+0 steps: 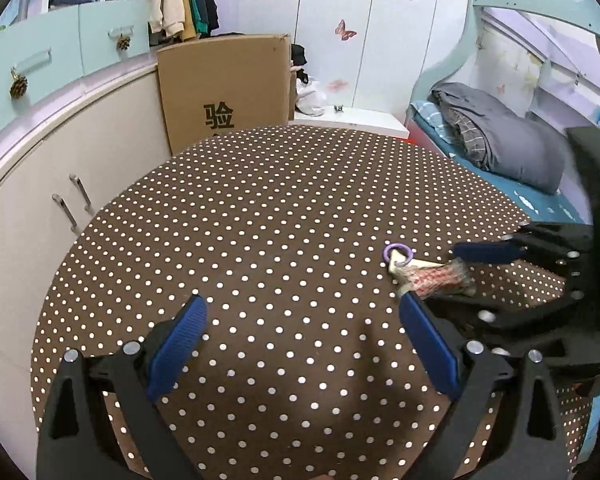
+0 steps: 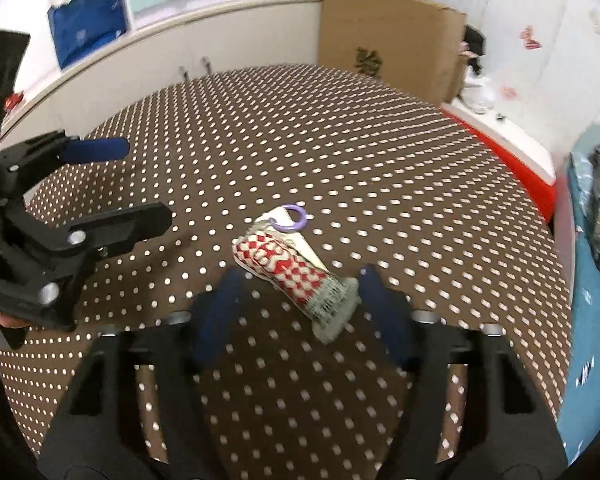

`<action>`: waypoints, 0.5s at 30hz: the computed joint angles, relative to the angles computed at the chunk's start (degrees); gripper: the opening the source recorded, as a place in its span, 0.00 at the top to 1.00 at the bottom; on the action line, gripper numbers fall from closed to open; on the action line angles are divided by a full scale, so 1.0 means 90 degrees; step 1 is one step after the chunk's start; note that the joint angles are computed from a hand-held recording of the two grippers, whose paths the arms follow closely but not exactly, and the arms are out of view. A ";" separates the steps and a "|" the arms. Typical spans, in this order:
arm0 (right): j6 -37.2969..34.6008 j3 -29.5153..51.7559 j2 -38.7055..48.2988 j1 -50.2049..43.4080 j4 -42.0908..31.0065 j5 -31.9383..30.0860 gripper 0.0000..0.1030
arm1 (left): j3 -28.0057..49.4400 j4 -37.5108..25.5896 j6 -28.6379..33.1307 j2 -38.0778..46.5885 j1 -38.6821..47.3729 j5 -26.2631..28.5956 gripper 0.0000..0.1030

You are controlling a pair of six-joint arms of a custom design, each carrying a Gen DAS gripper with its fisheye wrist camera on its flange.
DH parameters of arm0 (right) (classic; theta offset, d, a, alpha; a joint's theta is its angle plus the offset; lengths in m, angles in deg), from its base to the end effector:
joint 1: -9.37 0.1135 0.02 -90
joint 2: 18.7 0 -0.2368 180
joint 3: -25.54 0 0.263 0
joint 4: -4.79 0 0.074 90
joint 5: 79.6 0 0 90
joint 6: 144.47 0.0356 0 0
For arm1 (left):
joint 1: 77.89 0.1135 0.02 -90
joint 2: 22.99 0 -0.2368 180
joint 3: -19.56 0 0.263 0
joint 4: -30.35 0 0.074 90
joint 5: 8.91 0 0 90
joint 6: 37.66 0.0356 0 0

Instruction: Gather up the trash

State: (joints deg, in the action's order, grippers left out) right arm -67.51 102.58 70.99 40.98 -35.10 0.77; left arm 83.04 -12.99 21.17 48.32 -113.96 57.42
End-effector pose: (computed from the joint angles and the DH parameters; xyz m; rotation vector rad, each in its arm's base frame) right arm 0.2879 0.1842 0.2061 -1.0162 2.2867 0.3448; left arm 0.2279 -0.1483 0.2189 -0.0732 2.3646 -0.0487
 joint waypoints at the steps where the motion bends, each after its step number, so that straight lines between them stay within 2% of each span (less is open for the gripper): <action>1: 0.0065 -0.0005 -0.0001 -0.0058 0.0018 -0.0084 0.61 | 0.0007 0.0018 0.0014 0.0008 -0.0004 0.0014 0.08; 3: 0.0178 0.0042 -0.0007 -0.0148 -0.0052 -0.0062 0.68 | 0.0053 0.0014 0.0070 0.0069 -0.0032 0.0002 0.08; 9: 0.0431 -0.0613 -0.0764 -0.0469 -0.0245 -0.0003 0.69 | 0.0391 0.0093 0.0293 0.0536 0.0080 0.0328 0.08; 13: 0.0293 -0.0745 -0.0999 -0.0446 -0.0356 -0.0040 0.52 | 0.0650 0.0078 0.0361 0.0834 0.0083 0.0322 0.08; 15: 0.0212 -0.0711 -0.0942 -0.0366 -0.0247 -0.0093 0.51 | 0.0748 0.0045 0.0357 0.0925 0.0096 0.0320 0.08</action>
